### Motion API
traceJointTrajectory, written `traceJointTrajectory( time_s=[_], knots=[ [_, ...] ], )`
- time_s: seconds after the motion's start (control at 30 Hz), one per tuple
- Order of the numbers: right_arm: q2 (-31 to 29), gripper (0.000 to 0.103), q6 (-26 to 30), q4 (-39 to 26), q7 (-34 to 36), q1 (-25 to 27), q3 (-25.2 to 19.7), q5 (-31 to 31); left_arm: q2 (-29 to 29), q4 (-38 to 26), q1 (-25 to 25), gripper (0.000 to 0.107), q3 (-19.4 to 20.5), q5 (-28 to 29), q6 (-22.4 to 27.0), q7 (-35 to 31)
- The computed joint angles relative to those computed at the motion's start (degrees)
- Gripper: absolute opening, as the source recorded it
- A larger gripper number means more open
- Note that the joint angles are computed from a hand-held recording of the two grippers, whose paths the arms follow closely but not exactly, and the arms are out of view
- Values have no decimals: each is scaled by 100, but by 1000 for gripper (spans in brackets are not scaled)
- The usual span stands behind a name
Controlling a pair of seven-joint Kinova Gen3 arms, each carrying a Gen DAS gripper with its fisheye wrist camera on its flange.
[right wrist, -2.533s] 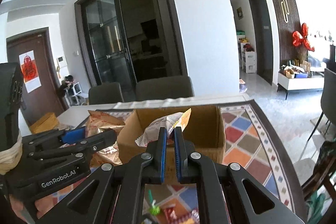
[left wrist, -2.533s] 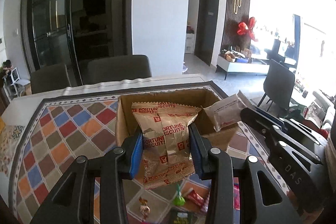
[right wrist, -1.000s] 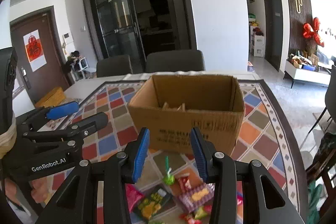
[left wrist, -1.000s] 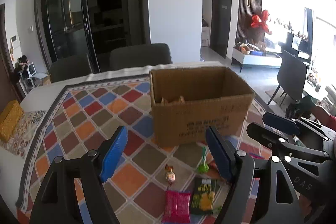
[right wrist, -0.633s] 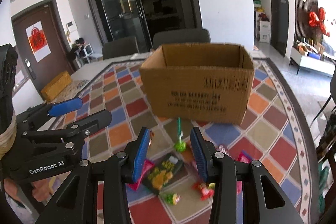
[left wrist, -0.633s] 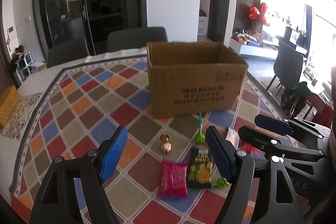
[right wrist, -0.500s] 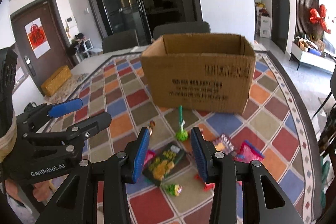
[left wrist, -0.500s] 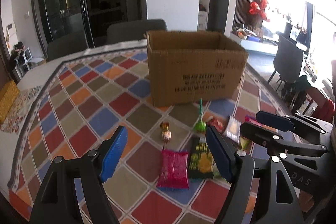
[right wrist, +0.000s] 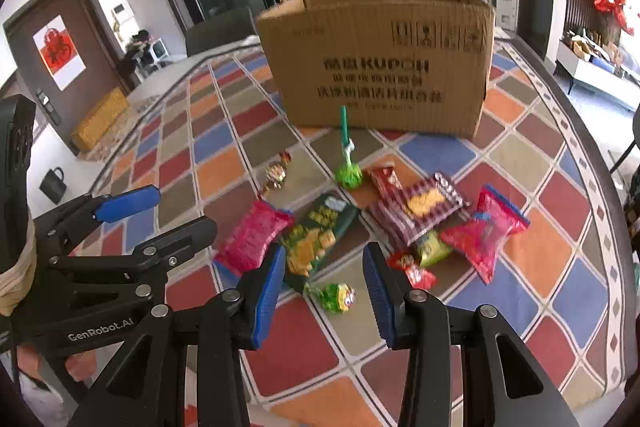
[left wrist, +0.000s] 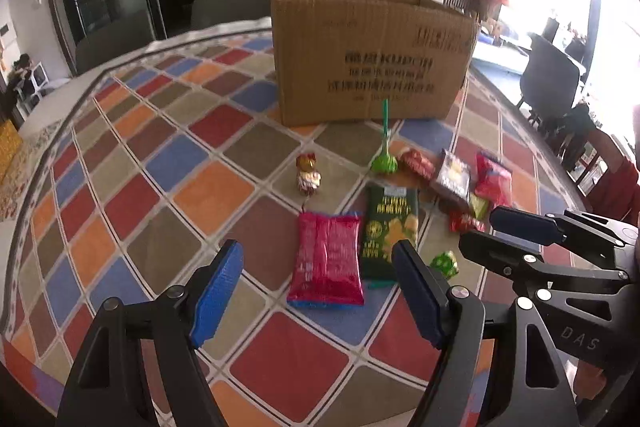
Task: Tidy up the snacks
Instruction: 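Open both tools over the box and return them to the snack pile, then grasp the pink bag with the left tool while the right tool grasps the green lollipop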
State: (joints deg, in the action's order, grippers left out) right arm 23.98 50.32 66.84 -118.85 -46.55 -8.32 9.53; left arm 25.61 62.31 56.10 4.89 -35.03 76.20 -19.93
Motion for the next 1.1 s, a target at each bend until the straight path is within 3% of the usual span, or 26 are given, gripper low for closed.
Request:
traceJointTrajectory(
  time_s=[0.4,1.1],
  knots=[
    [164,42,245,75,72,126,-78,-349,105,171,-180,76,58,434,-146,-119],
    [540,41,464,-177,214,215,-39,-618,214,448,-552,75,-25,712,-737,-353]
  ],
)
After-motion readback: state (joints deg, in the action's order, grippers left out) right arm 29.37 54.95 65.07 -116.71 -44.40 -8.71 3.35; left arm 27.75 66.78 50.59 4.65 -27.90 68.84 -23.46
